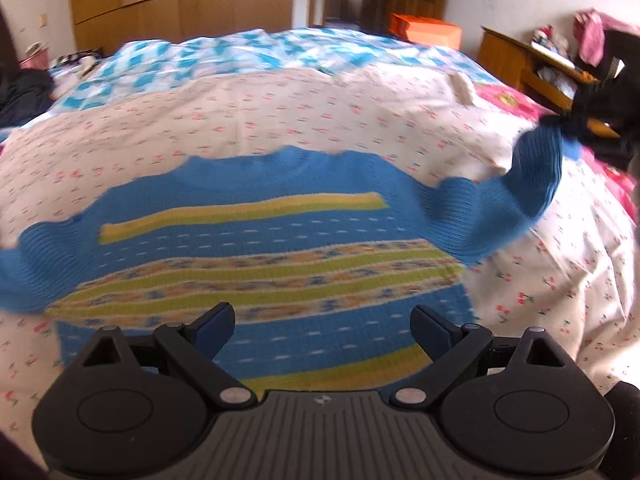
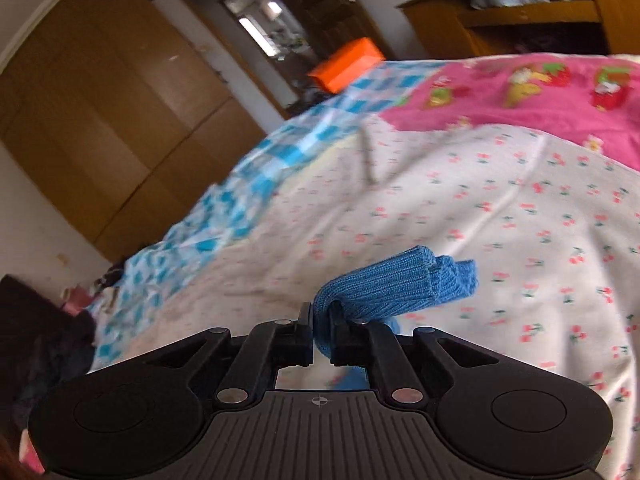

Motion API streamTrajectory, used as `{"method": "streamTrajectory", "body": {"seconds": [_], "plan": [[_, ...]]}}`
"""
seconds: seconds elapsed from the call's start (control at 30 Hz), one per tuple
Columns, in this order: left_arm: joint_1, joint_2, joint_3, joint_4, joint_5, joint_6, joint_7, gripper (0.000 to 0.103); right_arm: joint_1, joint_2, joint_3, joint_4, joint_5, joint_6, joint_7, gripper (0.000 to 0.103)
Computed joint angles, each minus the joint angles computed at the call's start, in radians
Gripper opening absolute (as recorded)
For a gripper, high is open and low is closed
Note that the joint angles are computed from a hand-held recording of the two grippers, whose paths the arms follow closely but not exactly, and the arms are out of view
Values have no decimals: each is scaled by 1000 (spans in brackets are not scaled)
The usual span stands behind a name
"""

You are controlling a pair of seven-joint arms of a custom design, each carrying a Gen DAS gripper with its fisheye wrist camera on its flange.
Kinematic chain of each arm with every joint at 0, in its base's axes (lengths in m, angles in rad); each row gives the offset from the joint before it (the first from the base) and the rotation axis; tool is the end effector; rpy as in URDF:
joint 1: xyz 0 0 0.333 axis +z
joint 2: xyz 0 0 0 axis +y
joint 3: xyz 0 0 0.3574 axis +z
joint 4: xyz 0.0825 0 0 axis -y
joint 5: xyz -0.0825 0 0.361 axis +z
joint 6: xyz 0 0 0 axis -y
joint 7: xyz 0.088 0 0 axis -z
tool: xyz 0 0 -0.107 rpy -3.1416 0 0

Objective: Fold small clothes
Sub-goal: 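Carry the held sleeve across the sweater body with the right gripper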

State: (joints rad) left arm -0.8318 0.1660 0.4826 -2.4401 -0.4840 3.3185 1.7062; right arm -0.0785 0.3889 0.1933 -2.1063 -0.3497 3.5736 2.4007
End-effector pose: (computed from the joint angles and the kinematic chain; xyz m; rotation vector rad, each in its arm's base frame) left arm 0.5040 -0.1387 0.3872 -1.8229 1.8426 -0.7876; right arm 0.6176 0.0988 0.4233 -1.1780 1.7157 -0.3661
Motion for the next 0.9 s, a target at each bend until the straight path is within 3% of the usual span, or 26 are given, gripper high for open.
{"method": "streamTrajectory", "body": {"seconds": [0.1,0.2,0.3,0.4,0.43,0.5,0.63,0.7,0.9], "plan": [[34,-36,-3,-52,-29,51,19,99,-19,24,118,83,-128,-38,16,8],[29,-65,22,-100,-132,115,94,99,-40,106,263,193,-237,-130,-4,8],[33,-87,34,-140,-254,178,175,99,18,216,338,308,-267,-258,-114,8],[77,-98,14,-180,-288,236,182,99,91,313,366,400,-280,-418,-236,8],[98,-101,5,-195,-272,253,164,99,88,345,399,418,-282,-474,-293,8],[142,-101,-18,-223,-228,282,109,99,136,359,373,429,-287,-528,-342,8],[261,-108,-64,-261,-40,291,-85,99,274,299,210,379,-343,-484,-356,12],[313,-110,-87,-275,42,308,-170,99,321,288,158,383,-347,-476,-371,13],[417,-106,-157,-295,133,345,-269,99,328,328,190,445,-265,-523,-489,19]]}}
